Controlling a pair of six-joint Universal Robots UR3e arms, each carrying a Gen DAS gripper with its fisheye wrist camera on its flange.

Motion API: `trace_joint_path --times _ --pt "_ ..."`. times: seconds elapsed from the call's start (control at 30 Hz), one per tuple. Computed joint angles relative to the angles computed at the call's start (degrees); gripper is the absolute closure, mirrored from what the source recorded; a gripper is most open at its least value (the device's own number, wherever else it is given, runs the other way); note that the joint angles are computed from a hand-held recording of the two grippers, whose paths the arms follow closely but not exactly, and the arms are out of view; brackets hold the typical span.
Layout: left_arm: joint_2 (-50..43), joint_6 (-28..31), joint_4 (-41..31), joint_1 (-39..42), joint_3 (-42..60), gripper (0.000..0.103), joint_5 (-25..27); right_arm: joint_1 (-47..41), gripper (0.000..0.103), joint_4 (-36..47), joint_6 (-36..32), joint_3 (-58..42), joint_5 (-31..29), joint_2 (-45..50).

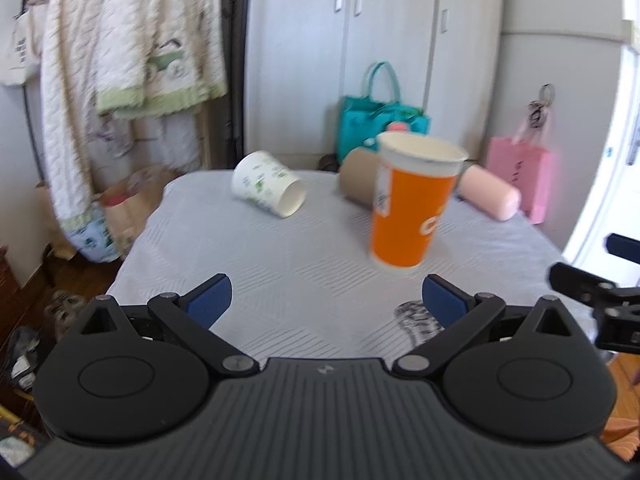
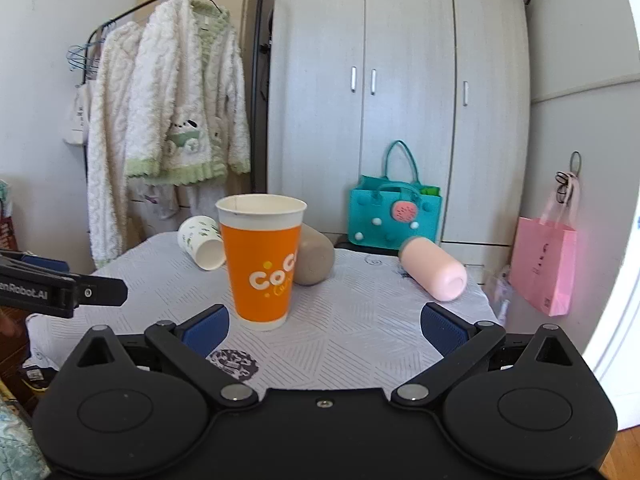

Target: Flip cup upright

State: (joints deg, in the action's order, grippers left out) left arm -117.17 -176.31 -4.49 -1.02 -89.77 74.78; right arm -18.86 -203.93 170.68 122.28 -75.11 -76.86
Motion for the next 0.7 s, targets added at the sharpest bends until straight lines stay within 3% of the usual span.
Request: trace_joint_path --times 0.13,0.3,0.43,0.7 --pt "-0.9 -1.0 -2.1 -0.7 1.5 0.0 3.3 2.0 0.0 1.1 0.6 -1.0 -3.8 0.8" --pt "-1.3 -1.1 0.6 -1.1 0.6 0.0 5.9 5.1 0.0 2.1 2.0 -3.0 -9.4 2.3" --pt "-1.0 2.4 -0.3 -1.4 1.4 0.0 6.4 6.8 0.0 3.2 4.1 -4.3 -12.9 3.0" --pt "-0.2 2.3 0.1 -0.9 0.4 0.0 4.8 8.7 0.0 4.9 7.2 -6.3 -18.9 4.4"
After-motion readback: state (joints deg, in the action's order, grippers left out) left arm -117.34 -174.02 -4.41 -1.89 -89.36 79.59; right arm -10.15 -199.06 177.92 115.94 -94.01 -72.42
